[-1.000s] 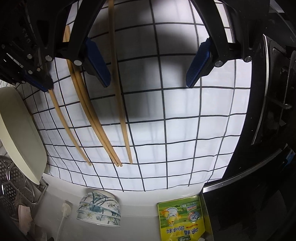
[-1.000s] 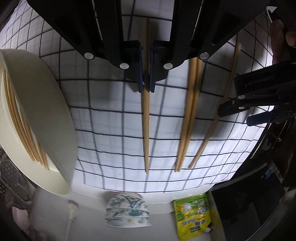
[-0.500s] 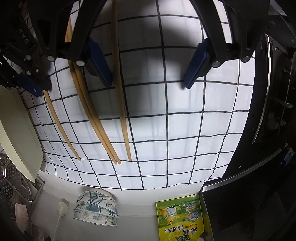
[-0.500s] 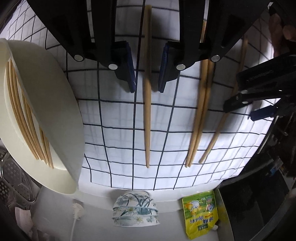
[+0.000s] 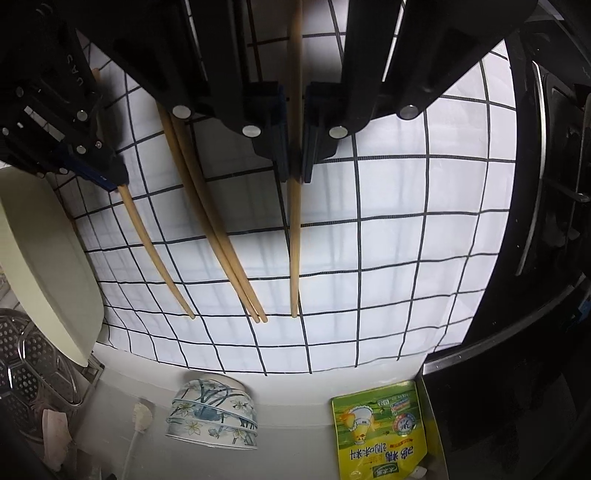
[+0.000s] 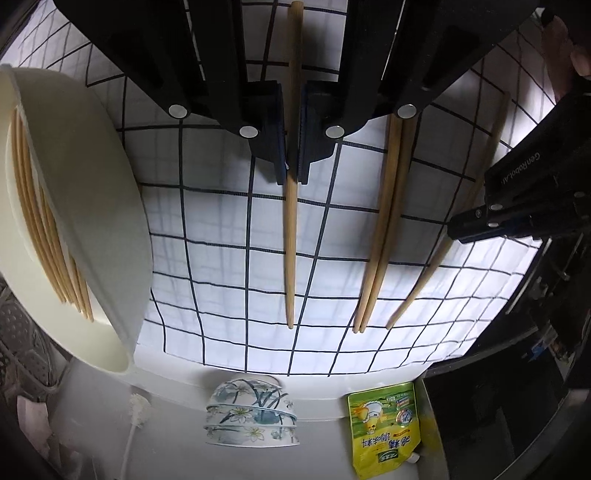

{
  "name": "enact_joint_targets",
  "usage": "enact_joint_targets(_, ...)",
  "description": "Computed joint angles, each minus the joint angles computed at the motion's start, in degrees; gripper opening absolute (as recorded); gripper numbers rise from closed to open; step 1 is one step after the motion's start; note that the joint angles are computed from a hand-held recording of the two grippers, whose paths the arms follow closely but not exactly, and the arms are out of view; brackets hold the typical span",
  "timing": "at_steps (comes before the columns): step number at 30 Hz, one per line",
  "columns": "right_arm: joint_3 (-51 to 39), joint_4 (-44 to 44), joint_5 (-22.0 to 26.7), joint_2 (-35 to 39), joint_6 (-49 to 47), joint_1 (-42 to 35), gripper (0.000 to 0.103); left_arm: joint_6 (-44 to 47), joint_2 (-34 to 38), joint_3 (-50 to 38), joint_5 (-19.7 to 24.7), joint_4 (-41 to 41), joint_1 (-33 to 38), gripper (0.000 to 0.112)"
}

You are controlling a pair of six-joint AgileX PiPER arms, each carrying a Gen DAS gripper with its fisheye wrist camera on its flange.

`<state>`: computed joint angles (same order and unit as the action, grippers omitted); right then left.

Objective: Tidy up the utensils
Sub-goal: 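Close the right tool on a chopstick while the left tool grasps another, then carry the held chopsticks in both tools over the white basin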

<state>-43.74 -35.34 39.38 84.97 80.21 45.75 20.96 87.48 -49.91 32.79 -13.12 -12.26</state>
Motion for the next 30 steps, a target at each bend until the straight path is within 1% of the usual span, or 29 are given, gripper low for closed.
enact_joint_targets(4,0.9,1.6,-1.0,-2.3,0.4,-0.5,0.006,1.6,-0.8,-0.7,1.9,-1.1,1.1,0.007)
enact_joint_targets(8,0.4,2.5,0.4,-5.4,0.3,0.1,0.006,3.3,-3.4,-1.6,4.9,-1.8,2.1,0.007)
enact_joint_targets(11,-0.9,3.0,3.0,-8.2,-0.3,1.3,0.006,3.4,-5.6,-2.8,7.4,-1.6,2.3,0.007)
enact_joint_targets(15,-3.5,2.9,7.9,-12.7,-1.8,3.3,0.006,2.2,-8.8,-5.1,10.4,-1.1,1.8,0.007)
enact_joint_targets(19,-5.8,1.4,13.1,-17.1,-4.1,4.3,0.006,-1.4,-11.5,-7.8,12.2,0.6,-0.5,0.007)
enact_joint_targets(23,-6.0,0.6,16.7,-22.5,-7.2,3.3,0.006,-6.4,-12.3,-10.6,13.1,3.0,-4.1,0.007)
enact_joint_targets(27,-4.9,1.3,18.8,-29.5,-12.5,-1.1,0.006,-14.3,-12.3,-13.2,13.7,7.6,-10.5,0.007)
enact_joint_targets(30,-3.9,3.6,18.8,-33.5,-17.5,-6.0,0.006,-19.2,-12.0,-14.6,14.0,10.2,-15.0,0.007)
